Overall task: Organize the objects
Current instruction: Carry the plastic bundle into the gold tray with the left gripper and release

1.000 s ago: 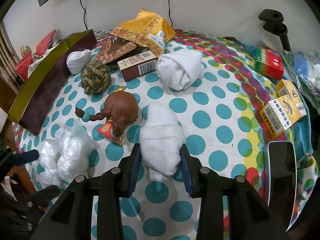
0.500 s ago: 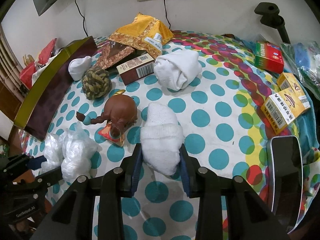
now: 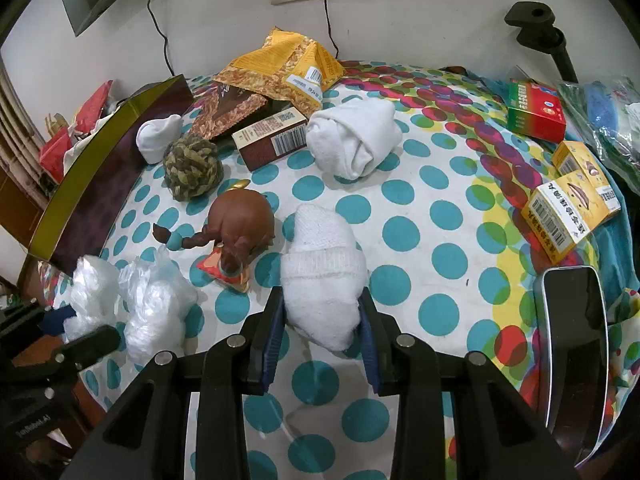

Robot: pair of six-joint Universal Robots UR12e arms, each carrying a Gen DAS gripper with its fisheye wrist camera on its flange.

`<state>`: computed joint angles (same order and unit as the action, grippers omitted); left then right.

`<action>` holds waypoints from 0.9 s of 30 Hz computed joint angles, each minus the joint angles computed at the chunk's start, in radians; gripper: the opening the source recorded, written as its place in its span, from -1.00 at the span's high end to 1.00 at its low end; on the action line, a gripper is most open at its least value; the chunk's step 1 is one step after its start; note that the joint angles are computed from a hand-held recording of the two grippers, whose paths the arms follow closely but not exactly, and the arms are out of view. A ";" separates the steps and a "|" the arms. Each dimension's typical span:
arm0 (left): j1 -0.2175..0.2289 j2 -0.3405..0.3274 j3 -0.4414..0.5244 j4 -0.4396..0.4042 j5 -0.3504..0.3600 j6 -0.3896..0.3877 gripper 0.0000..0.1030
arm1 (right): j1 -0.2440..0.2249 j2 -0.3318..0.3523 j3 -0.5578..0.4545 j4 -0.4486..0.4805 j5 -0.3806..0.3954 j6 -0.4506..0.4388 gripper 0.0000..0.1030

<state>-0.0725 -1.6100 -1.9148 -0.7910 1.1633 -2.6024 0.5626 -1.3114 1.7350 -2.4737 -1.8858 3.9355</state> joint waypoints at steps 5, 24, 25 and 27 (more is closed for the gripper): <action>0.005 -0.002 0.007 0.026 0.005 -0.011 0.30 | 0.000 0.000 0.002 -0.004 -0.001 0.006 0.36; 0.064 -0.088 0.142 0.126 0.041 -0.131 0.29 | -0.001 0.001 0.003 -0.008 -0.001 0.011 0.36; 0.065 -0.101 0.160 0.124 0.049 -0.130 0.29 | -0.002 0.001 0.004 -0.008 -0.001 0.012 0.36; 0.065 -0.123 0.191 0.121 0.070 -0.133 0.29 | -0.001 0.001 0.004 -0.009 -0.002 0.012 0.36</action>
